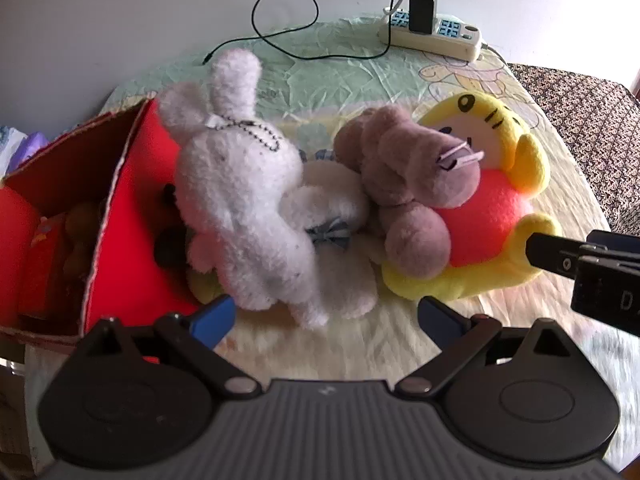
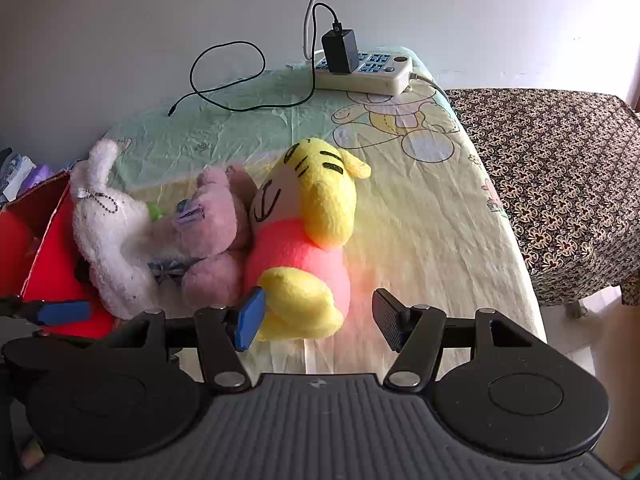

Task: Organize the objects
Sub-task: 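Close the right gripper on the yellow-and-red tiger plush's paw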

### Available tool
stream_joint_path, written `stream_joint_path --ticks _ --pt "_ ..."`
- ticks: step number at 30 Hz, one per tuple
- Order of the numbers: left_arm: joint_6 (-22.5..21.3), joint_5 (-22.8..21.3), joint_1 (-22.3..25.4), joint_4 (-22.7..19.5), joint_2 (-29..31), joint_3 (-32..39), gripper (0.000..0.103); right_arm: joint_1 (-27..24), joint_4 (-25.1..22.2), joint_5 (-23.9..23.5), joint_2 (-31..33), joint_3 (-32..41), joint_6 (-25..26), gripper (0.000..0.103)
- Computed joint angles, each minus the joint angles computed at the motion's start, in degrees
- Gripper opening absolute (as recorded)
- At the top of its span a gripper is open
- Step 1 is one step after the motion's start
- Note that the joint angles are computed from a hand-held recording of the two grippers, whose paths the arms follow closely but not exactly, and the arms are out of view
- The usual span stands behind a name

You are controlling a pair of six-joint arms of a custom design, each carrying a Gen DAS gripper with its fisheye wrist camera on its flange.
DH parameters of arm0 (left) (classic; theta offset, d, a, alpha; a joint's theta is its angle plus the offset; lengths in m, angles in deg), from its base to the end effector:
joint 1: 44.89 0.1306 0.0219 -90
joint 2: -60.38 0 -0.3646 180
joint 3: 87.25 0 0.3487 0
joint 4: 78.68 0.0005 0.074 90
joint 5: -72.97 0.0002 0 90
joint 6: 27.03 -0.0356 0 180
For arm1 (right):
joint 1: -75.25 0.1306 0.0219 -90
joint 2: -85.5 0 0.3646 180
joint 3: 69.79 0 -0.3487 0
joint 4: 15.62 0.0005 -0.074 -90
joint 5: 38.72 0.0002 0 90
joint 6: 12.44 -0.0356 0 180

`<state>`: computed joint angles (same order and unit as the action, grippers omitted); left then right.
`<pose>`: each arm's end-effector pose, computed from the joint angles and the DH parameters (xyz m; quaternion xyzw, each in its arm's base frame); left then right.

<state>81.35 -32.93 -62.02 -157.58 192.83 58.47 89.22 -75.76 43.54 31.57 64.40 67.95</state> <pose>0.6257 -0.1832 0.3810 -0.0398 0.9677 0.0650 0.2403 0.6286 0.1608 0.3883 -0.0578 0.9419 0.1288 0.3048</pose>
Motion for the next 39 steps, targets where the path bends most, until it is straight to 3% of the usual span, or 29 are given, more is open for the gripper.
stream_joint_path --ticks 14,26,33,39 --pt "-1.0 0.8 0.3 -3.7 4.2 6.8 0.098 -0.3 -1.7 -1.2 2.5 3.6 -0.4 0.063" --pt "-0.8 0.5 0.4 -2.4 3.4 5.4 0.098 -0.4 -1.3 -1.3 2.3 3.2 -0.1 0.063" --pt "-2.3 1.0 0.7 0.2 2.5 4.6 0.098 -0.9 -0.2 -3.4 2.6 3.9 0.0 0.060" --pt "-5.2 4.7 0.9 7.8 -0.6 0.5 0.098 -2.3 1.6 -5.0 4.5 7.5 -1.3 0.056"
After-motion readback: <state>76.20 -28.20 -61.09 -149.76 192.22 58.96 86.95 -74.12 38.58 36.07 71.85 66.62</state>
